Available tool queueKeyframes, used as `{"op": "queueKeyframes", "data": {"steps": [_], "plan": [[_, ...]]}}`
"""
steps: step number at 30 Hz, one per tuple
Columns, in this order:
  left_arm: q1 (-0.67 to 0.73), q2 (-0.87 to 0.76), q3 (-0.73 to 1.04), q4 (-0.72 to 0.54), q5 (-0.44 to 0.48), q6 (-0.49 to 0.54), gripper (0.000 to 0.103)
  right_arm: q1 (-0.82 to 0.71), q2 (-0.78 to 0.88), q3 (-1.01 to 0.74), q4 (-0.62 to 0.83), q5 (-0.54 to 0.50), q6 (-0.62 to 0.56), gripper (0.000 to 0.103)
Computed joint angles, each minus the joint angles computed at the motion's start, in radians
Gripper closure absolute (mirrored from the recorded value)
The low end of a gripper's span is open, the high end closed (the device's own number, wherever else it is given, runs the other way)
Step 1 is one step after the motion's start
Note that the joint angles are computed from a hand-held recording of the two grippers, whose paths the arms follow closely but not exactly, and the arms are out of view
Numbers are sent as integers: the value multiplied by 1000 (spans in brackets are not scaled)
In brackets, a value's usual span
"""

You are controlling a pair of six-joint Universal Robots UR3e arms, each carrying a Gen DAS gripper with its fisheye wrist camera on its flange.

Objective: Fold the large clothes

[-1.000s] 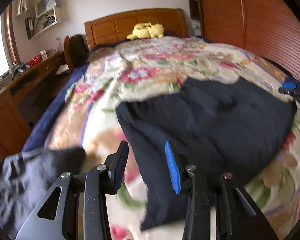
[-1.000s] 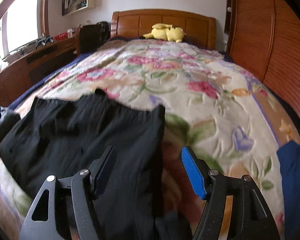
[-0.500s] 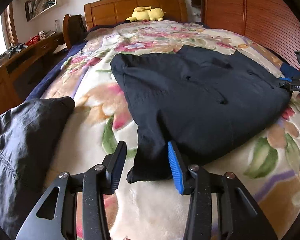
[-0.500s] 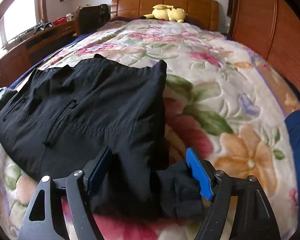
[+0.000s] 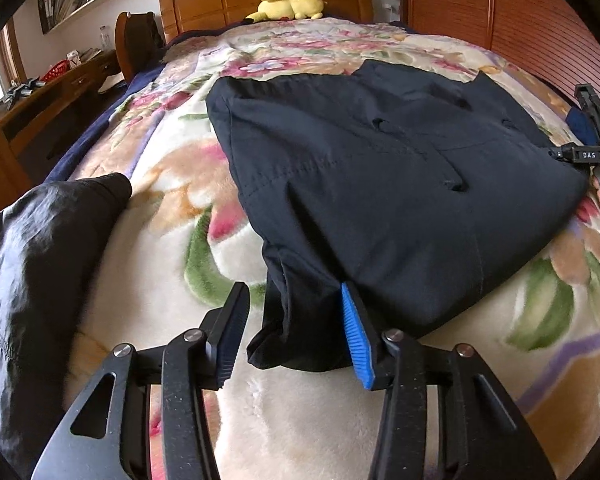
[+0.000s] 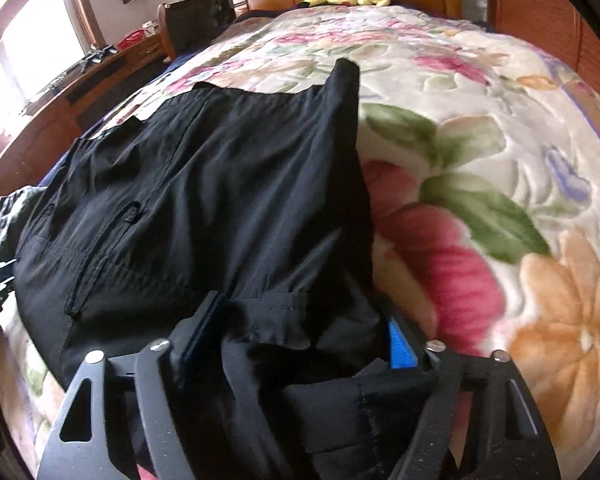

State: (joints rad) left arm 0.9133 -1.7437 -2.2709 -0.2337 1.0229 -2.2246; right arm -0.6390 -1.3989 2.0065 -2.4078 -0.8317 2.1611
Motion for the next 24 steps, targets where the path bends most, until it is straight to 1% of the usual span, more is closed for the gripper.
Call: {"op": "queueKeyframes", "data": {"steps": [1, 2, 3, 4, 5, 6, 7, 8, 9, 10, 12, 14, 16, 18, 21, 22, 24], "plan": [[-2, -1, 0, 3, -1, -1, 56, 2, 4, -6, 13, 1, -7, 38], [-2, -3, 2, -2, -2, -1, 56, 4, 10, -14, 27, 3, -17, 40], [-2, -3, 6, -8, -3, -1, 56, 5, 11, -10, 29, 4, -28, 45], [2, 1, 10, -26, -10, 8, 56, 5, 6, -13, 49, 7, -47, 53], [6, 2, 19, -53, -21, 21, 63, 1, -7, -9, 83, 16, -84, 60], [12, 8, 27, -93, -33, 41, 68, -3, -19, -1, 101, 24, -118, 67], [14, 10, 29, -105, -38, 50, 70, -4, -29, 9, 101, 25, -135, 73], [17, 13, 31, -121, -45, 61, 74, -4, -44, 28, 90, 24, -149, 75], [20, 19, 30, -135, -52, 72, 82, -10, -65, 47, 79, 27, -158, 80], [25, 28, 29, -155, -63, 88, 85, -15, -90, 78, 52, 31, -161, 83], [34, 48, 15, -161, -79, 103, 92, -35, -150, 140, 4, 45, -167, 87], [54, 85, 0, -195, -106, 122, 94, -69, -213, 200, -23, 70, -184, 89], [78, 131, -3, -274, -137, 150, 96, -105, -271, 224, 16, 89, -222, 91], [94, 176, -18, -322, -156, 174, 96, -132, -314, 222, 86, 88, -276, 91], [124, 297, -77, -422, -180, 242, 97, -179, -372, 229, 152, 77, -355, 92], [138, 340, -95, -462, -189, 267, 97, -197, -386, 221, 186, 77, -379, 92], [179, 441, -121, -589, -216, 335, 97, -240, -430, 222, 252, 79, -432, 92]]}}
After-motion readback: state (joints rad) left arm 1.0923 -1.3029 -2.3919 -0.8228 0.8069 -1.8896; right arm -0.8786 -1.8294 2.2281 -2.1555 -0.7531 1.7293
